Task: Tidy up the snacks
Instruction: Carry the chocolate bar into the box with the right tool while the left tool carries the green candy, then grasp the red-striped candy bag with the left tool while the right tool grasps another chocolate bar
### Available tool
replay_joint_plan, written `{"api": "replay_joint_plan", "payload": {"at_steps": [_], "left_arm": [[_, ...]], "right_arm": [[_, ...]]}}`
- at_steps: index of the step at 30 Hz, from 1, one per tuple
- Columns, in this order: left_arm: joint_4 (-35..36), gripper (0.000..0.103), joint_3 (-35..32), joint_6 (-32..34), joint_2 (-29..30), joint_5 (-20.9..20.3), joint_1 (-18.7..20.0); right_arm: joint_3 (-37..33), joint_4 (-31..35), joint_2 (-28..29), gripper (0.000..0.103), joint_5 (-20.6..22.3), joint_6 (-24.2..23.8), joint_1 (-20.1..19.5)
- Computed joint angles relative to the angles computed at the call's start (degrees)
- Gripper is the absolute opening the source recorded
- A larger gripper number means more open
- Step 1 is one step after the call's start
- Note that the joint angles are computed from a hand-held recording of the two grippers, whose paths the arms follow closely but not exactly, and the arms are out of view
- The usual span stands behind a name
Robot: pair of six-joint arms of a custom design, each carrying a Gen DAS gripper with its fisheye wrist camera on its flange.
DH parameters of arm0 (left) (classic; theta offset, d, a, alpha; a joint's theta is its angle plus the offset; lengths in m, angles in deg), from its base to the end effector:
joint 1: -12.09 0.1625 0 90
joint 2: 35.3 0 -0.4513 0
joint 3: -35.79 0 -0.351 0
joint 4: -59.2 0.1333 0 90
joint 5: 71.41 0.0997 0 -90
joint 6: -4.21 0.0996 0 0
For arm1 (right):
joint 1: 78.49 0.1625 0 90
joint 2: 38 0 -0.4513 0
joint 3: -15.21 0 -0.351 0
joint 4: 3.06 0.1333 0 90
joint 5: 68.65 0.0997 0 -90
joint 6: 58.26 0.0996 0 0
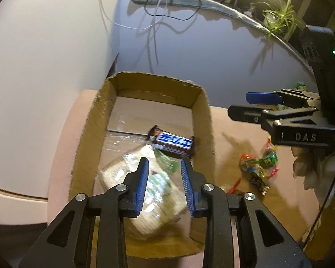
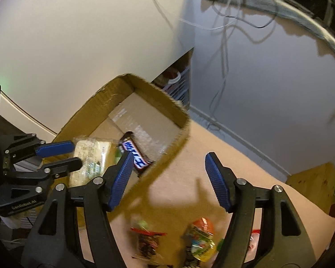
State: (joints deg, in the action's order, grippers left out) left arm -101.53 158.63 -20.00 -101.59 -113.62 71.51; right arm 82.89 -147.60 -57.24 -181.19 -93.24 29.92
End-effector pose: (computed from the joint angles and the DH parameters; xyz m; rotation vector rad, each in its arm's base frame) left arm -0.0700 -0.5255 0.2424 0.0013 2.4061 -0.7550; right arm 0.3328 -0.6985 -0.0323 1.2034 -2.4580 0.0657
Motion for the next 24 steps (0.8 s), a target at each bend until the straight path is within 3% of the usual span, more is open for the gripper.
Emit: {"api": "replay_joint_plan", "payload": {"at_steps": [4,10,24], "left_arm": [[-1.01,0.028,0.60,-0.06,0.63,-1.58,-1.10],[-2.49,0.028,1.60,-0.84,2.02,-3.78,-3.07],[-4.68,0.028,1.61,-3.96,7.74,-12.50,-5.84]], "right_arm": [[3.09,-3.03,-2.68,0.069,-1.22,0.82,-1.40],[6.39,-2.51,-6.63,0.069,-4.41,3.07,-3.37],[15.39,-1.33,-14.93,0.069,-5.93,6.62,-9.16]]}}
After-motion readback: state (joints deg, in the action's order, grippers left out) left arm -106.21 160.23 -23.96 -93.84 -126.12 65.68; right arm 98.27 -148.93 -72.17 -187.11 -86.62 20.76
